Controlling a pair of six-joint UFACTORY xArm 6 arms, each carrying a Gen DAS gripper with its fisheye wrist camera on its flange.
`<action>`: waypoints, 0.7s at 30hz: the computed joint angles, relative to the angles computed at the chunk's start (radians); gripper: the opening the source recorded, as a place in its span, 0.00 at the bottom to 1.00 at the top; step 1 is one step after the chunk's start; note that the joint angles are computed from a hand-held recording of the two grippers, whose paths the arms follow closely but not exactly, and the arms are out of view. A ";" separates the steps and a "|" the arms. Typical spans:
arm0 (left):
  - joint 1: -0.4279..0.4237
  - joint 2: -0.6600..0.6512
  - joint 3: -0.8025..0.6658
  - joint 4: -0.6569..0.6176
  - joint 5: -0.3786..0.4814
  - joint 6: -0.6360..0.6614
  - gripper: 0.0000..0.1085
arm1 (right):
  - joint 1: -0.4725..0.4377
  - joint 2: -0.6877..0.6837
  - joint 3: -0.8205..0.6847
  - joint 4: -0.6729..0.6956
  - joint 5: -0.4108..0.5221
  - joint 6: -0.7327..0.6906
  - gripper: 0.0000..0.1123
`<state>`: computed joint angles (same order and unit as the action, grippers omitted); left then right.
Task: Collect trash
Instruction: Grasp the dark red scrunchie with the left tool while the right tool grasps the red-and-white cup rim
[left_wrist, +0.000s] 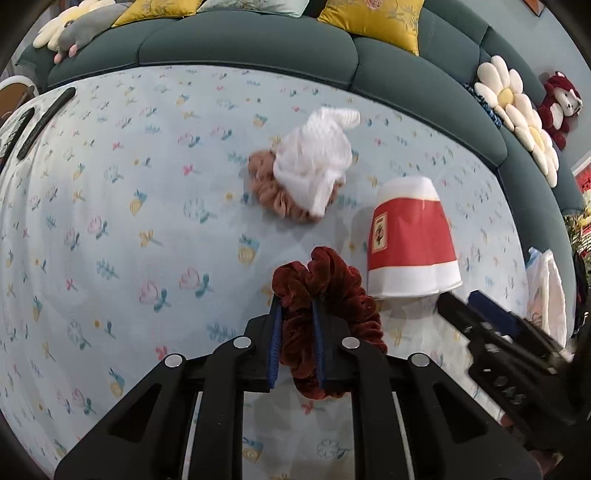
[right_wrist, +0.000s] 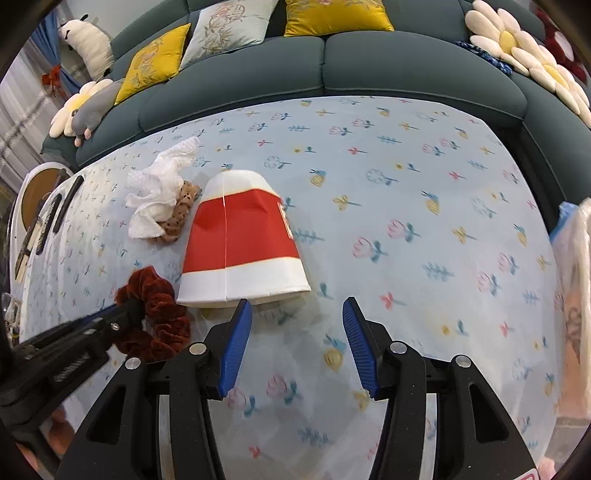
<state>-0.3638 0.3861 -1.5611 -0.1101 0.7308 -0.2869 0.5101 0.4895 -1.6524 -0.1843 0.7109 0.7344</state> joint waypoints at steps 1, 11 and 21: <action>0.003 0.008 -0.013 -0.002 0.003 0.001 0.13 | -0.001 0.008 -0.008 0.002 0.000 -0.005 0.45; 0.006 0.099 -0.162 -0.018 0.047 0.036 0.13 | -0.012 0.083 -0.085 0.021 -0.039 -0.069 0.37; -0.004 0.160 -0.272 -0.008 0.085 0.046 0.13 | -0.039 0.119 -0.139 0.074 -0.093 -0.114 0.09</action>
